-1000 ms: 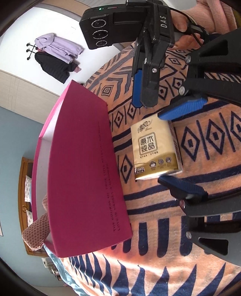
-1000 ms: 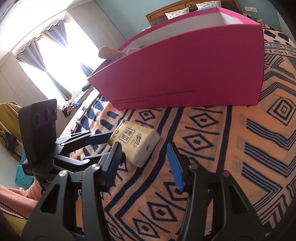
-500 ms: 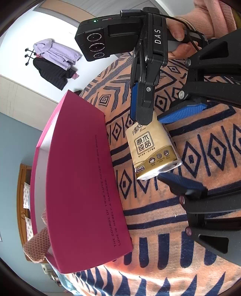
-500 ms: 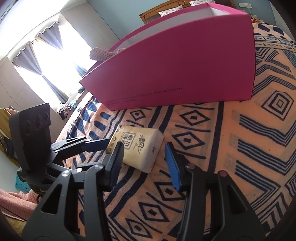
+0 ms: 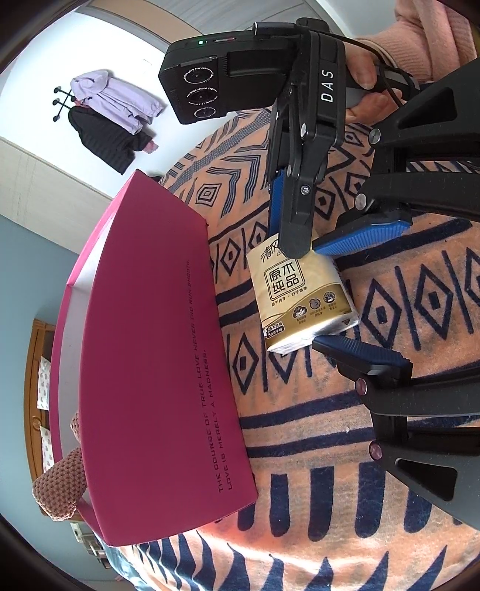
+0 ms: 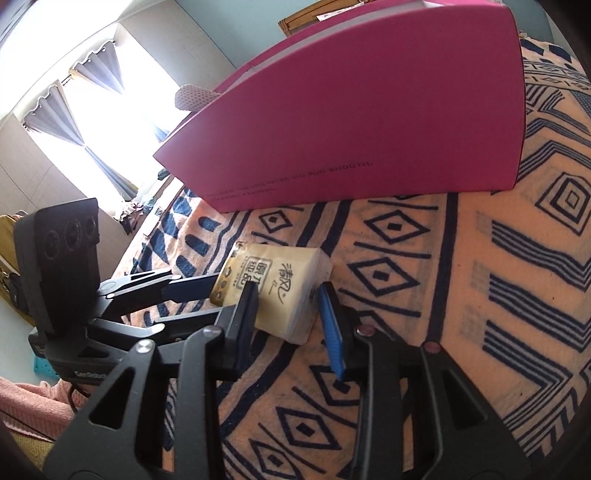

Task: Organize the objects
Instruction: 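Close both grippers on the cream paper tissue pack, then lift the cream tissue pack off the bed with both grippers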

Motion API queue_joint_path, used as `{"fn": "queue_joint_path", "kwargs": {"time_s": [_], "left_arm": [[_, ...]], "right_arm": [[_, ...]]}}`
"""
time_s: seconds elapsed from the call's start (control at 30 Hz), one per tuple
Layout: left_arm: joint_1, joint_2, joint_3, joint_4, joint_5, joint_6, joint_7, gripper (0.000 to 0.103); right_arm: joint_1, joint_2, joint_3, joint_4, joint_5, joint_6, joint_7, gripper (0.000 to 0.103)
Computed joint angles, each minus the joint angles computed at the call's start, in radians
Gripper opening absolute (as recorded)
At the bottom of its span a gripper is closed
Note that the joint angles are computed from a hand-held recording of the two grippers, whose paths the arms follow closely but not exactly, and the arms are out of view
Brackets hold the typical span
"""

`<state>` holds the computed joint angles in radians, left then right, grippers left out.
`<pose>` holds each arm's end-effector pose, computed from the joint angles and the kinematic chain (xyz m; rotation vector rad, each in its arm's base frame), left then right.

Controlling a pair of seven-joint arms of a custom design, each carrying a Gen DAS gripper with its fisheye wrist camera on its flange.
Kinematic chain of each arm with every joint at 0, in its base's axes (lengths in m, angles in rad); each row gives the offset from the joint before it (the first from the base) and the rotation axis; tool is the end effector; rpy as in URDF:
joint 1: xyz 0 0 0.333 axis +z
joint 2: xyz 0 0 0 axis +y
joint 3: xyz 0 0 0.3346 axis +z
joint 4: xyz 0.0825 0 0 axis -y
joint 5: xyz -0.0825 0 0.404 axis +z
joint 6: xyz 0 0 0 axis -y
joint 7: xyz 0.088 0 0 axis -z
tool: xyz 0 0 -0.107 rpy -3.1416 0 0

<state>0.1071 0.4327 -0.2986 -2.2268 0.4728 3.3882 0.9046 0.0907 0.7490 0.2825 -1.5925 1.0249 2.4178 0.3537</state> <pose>0.5850 -0.1571 0.2726 -1.9768 1.8898 -1.0373 0.6949 0.2426 0.2190 -2.0814 0.9493 0.3235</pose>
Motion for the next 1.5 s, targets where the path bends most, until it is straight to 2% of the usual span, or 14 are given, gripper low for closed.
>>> {"fn": "queue_joint_path", "kwargs": {"time_s": [0.17, 0.6, 1.1, 1.5], "left_arm": [[0.013, 0.007, -0.016, 0.008, 0.002, -0.001, -0.011, 0.046], [-0.081, -0.012, 0.060, 0.008, -0.036, 0.016, 0.011, 0.046], [-0.109, -0.033, 0.075, 0.005, -0.044, 0.034, 0.032, 0.046], [-0.165, -0.053, 0.115, 0.002, -0.077, 0.049, 0.062, 0.046]], "right_arm": [[-0.001, -0.006, 0.001, -0.011, 0.005, 0.011, -0.007, 0.037], [-0.014, -0.035, 0.001, -0.040, 0.030, 0.028, -0.037, 0.037], [-0.026, -0.096, -0.006, -0.103, 0.117, 0.040, -0.122, 0.037], [-0.023, -0.136, -0.018, -0.140, 0.194, 0.047, -0.195, 0.037]]}}
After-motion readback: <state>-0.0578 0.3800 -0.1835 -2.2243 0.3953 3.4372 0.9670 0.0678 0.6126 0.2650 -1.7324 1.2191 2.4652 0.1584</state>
